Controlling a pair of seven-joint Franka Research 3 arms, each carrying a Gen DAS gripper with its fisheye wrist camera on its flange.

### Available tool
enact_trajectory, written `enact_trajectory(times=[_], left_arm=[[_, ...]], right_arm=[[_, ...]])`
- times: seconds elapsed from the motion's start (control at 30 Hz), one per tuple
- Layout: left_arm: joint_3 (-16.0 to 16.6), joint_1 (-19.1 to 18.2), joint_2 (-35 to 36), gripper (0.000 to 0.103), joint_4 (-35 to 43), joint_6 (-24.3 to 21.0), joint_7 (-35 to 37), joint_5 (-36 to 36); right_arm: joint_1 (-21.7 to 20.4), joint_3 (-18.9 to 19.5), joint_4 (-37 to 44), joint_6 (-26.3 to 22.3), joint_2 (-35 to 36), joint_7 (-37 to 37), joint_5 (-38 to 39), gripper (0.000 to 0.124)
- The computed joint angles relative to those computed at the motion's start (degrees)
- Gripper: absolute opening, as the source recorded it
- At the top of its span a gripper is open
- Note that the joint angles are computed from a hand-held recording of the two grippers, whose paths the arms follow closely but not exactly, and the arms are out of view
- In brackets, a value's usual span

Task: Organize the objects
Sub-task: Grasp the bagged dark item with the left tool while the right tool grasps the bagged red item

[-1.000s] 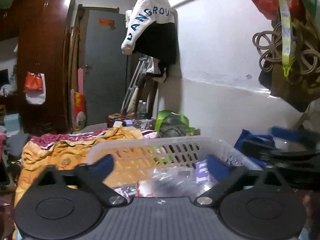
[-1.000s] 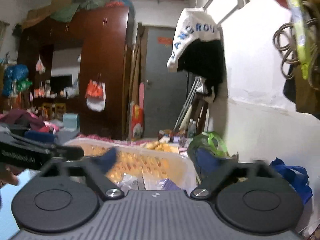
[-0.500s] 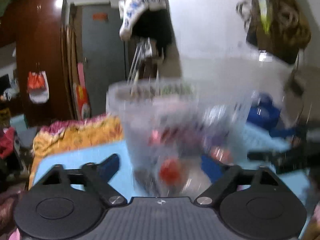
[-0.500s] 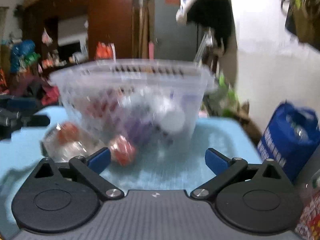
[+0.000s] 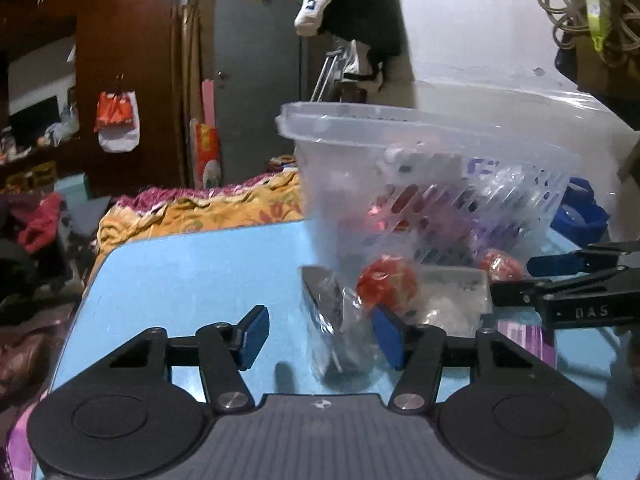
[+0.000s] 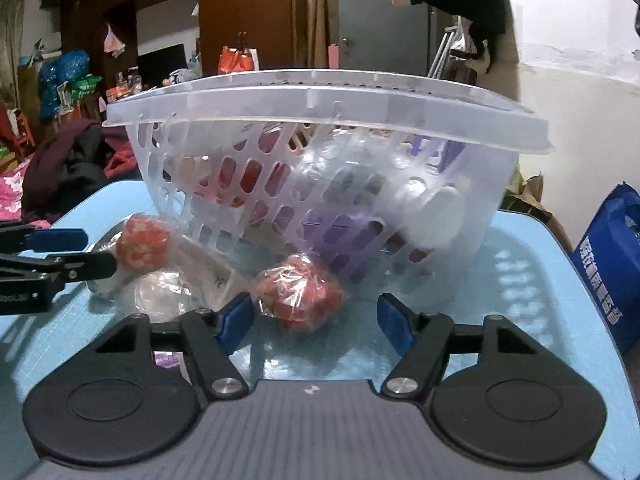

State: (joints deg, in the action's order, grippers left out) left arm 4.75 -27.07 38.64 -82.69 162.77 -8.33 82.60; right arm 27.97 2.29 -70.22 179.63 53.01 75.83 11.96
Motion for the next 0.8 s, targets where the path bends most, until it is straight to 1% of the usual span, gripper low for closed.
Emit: enact_trajectory(times=[0.07,0.1,0.13,0.17,0.2,0.27,0.3,0.33,0.37,0.4,0.43,0.5,0.53,0.57,0.6,0.63,0.67,0.73,0.77,0.8], left_arm=[[0.00,0.01,-0.95,0.063,-1.52,-0.73,-0.03,-0.45],[0.15,-0.24,-1.36,0.063,-2.05,-1.56,-0.42,-0.14],[0.28,-0.49,-1.87,0.063,-2.70,-2.50,-0.90,0.40],[0.22,-0.67,-2.36,0.063,-3.34,-3.86,-1.26,0.65],[-0.08,-0.54,-2.66,0.063,-3.73,-4.76,-1.41,0.63],[-0.95,0.40,-2.88,0.063,-4.10,-4.86,-1.20,0.19],[-1.15,0.78,-2.86,0.063,-4.07,-4.15,-1.40,0.46],[-1.45,1.14,-2.35,0.063,-3.29,-3.64,-0.81,0.32],[-1.66,1.34,-1.87,0.064,-2.59,-3.40,0.25,-0.03],[-1.96,1.55,-1.12,0.068,-1.47,-3.49,2.22,-1.02],[-2.48,1.97,-0.06,0.069,0.00,-3.77,5.37,-3.07],[-3.16,2.58,1.89,0.069,2.60,-4.41,10.66,-8.10],[-3.44,2.63,2.68,0.066,3.76,-5.04,12.53,-10.64],[-3.40,2.72,3.03,0.047,4.14,-4.46,13.73,-12.14],[-3.84,3.21,3.47,0.036,4.50,-3.22,16.10,-13.93],[-3.21,2.70,3.52,0.036,4.48,-2.57,16.40,-14.29],[-1.38,1.26,3.07,0.034,3.92,-2.06,14.40,-13.09],[3.80,-2.82,1.37,0.034,1.73,-0.77,5.33,-6.54],[6.18,-4.82,0.30,0.034,0.42,-0.26,-1.61,-0.85],[7.80,-6.15,-0.58,0.034,-0.54,0.25,-8.52,5.11]], right_arm=[[-0.11,0.24,0.85,-0.72,0.43,-0.26,-0.15,0.071],[-0.22,0.45,1.16,-0.98,0.59,-0.41,-0.20,0.067],[-1.47,2.41,1.18,-1.43,0.54,-1.67,-0.31,0.059],[-2.03,3.40,1.21,-1.93,0.52,-2.24,-0.12,0.059],[-2.02,3.40,0.87,-1.60,0.37,-2.38,0.10,0.059],[-2.04,3.38,-0.38,-0.50,-0.22,-2.79,0.41,0.057],[-2.05,3.36,-1.31,0.50,-0.64,-2.95,0.60,0.057],[-2.79,4.38,-2.62,1.47,-1.27,-3.81,0.65,0.056],[-3.72,5.62,-4.01,2.22,-1.97,-4.67,0.81,0.056],[-4.56,6.63,-5.32,2.97,-2.65,-5.23,1.17,0.056],[-5.25,7.37,-7.05,4.03,-3.53,-5.61,1.60,0.056],[-5.42,7.02,-9.59,6.17,-4.87,-5.78,2.31,0.056],[-5.59,6.97,-10.86,7.38,-5.58,-5.90,2.52,0.056],[-6.11,7.40,-12.20,8.48,-6.24,-6.16,2.58,0.056],[-6.52,7.80,-13.00,9.06,-6.65,-6.20,2.71,0.056],[-7.38,8.68,-13.71,9.68,-6.91,-6.36,2.65,0.056],[-8.20,9.46,-14.41,10.38,-7.09,-6.46,2.56,0.056],[-8.43,9.66,-14.93,11.44,-7.07,-6.20,2.70,0.056],[-8.70,9.97,-15.14,12.24,-6.85,-6.15,2.55,0.056],[-8.93,10.21,-15.12,12.62,-6.55,-6.10,2.32,0.056]])
